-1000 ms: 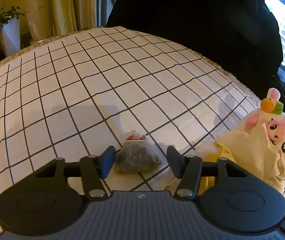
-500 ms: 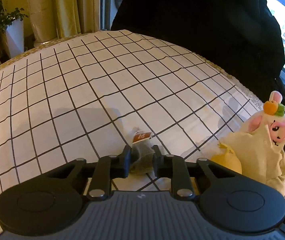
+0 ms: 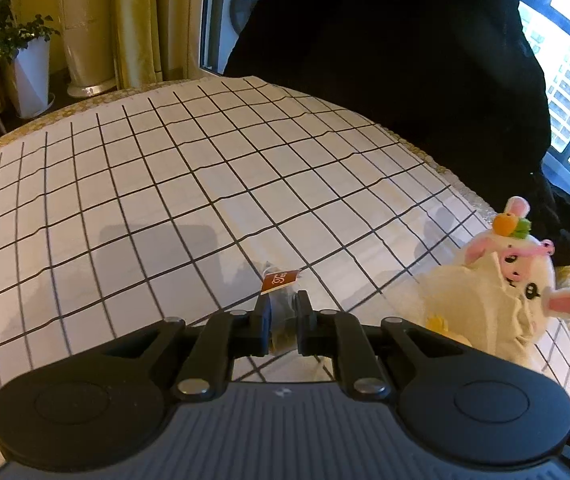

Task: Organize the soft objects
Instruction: 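Carry the tea bag and rubber chicken over the tin box with both grippers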

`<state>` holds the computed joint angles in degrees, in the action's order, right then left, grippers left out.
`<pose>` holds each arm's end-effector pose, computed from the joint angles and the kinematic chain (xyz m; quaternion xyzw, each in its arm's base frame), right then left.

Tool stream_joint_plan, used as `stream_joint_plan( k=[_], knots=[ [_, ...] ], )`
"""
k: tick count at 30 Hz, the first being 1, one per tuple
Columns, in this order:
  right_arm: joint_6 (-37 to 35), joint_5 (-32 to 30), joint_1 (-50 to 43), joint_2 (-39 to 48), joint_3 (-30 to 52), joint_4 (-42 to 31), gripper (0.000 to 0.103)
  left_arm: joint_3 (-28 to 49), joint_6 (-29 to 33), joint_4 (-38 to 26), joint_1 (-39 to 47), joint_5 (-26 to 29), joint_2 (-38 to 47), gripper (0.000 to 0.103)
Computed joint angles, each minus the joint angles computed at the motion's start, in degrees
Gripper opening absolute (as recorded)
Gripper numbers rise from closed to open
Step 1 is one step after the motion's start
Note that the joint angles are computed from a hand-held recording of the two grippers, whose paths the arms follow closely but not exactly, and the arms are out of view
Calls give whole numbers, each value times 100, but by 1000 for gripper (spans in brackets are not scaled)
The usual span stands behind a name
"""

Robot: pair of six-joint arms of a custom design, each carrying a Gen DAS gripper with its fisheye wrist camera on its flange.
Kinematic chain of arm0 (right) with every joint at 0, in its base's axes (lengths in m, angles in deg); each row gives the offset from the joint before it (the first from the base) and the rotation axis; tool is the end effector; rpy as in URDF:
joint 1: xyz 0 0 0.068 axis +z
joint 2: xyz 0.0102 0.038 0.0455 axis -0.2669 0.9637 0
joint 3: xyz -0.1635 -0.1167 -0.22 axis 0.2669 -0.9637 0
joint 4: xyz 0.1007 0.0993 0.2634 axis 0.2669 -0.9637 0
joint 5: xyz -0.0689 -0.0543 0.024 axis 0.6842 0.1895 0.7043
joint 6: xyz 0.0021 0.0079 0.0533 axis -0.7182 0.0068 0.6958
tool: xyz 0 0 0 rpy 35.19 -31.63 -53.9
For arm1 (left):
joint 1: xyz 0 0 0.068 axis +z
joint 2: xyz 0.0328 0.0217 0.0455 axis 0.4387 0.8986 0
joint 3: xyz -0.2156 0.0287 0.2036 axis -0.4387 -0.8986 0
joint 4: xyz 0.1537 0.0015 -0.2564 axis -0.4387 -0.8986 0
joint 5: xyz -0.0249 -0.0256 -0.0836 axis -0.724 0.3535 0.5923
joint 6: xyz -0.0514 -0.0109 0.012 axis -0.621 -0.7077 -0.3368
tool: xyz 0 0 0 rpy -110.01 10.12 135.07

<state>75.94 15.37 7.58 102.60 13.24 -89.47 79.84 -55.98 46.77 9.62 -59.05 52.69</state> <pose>0.1758 0.0721 0.1489 0.0012 0.9203 0.1188 0.3728 0.3470 -0.1063 0.1490 0.1012 0.9400 -0.1137 0.3054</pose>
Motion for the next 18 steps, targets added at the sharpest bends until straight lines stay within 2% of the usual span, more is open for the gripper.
stream_joint_plan(
  k=[13,18],
  knots=[
    [-18,-26,542,-2113,258,-2076,20,-661,307,-1144,373,253,-1719,12],
    [267,464,1451,-2498,511,-2573,20,-924,534,-1821,656,380,-2558,12]
  ],
)
